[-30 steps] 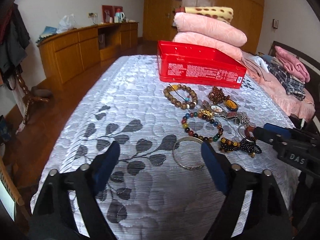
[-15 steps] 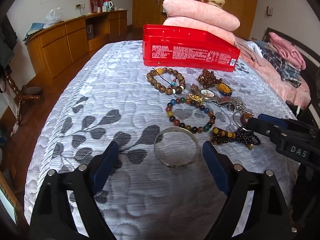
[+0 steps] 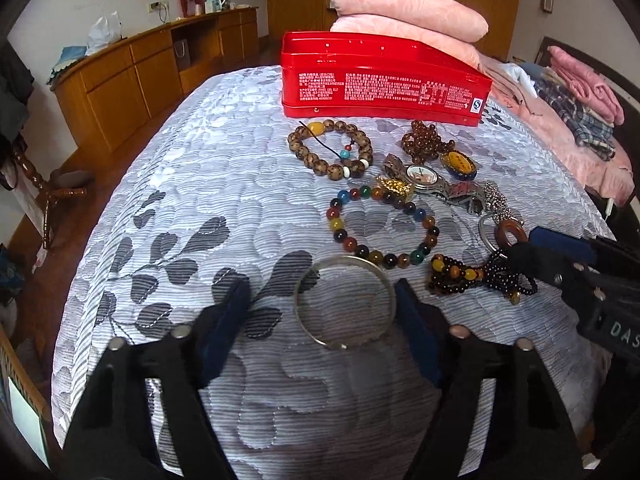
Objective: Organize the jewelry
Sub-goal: 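Move the left tool to the silver bangle while the right tool reaches the black bead strand, then close the left tool on the silver bangle while the right tool grips the black bead strand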
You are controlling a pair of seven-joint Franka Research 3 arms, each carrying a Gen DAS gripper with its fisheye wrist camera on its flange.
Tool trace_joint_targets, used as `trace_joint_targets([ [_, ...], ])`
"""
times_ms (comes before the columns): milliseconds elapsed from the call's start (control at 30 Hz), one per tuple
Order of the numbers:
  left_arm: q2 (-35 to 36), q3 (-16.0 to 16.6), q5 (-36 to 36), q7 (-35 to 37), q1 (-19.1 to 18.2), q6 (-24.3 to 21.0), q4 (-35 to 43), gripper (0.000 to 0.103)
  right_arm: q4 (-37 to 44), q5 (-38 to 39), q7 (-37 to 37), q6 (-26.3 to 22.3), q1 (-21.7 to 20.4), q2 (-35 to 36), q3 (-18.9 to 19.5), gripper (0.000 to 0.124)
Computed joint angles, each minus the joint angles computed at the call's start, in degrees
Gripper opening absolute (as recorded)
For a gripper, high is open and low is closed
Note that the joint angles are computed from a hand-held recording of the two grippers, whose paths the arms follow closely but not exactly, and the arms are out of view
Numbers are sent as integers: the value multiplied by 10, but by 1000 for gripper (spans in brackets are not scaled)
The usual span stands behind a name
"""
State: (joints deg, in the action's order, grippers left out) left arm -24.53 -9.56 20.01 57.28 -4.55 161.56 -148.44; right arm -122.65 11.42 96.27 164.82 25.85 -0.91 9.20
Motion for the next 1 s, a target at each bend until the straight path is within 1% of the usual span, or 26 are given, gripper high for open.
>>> trace_joint_targets([
  [100,-6,5,-5,3,-2,8,-6,48,-3,14,-17,-8,4,-5,2,41],
  [133,-7,5,-5,2,-1,9,-7,48,-3,16,-19,-10,4,-6,3,41],
  [200,-8,24,-25,19,-16,17,-12,47,-1,40,-42,-19,8,-7,4,41],
  [300,-12,27,-39,28,-19,20,-16,47,4,33,-39,-31,11,-6,6,41],
  [333,-14,28,-43,29,-19,22,-18,47,4,49,-54,-34,13,-6,6,41],
  [367,-16,28,-46,31,-19,24,-21,47,7,91,-91,-42,17,-7,6,41],
  [400,-19,29,-48,32,-19,24,-24,47,9,113,-108,-51,19,-7,5,42],
  [500,-28,23,-47,27,-8,23,-29,47,9,139,-133,-61,23,-12,7,42],
  [567,-32,27,-51,30,-10,23,-33,47,8,151,-147,-63,25,-16,8,42],
  [600,-34,28,-51,31,-9,23,-34,47,7,144,-141,-61,25,-17,9,42],
  [733,-37,20,-42,28,0,24,-36,47,9,55,-70,-47,17,-12,12,42],
  [833,-34,17,-36,26,6,27,-35,47,24,38,-67,-45,17,2,10,43],
  [933,-28,16,-29,27,11,28,-30,47,48,8,-62,-57,19,23,9,46],
  [1000,-24,21,-31,30,8,31,-28,47,63,12,-75,-67,21,36,10,47],
])
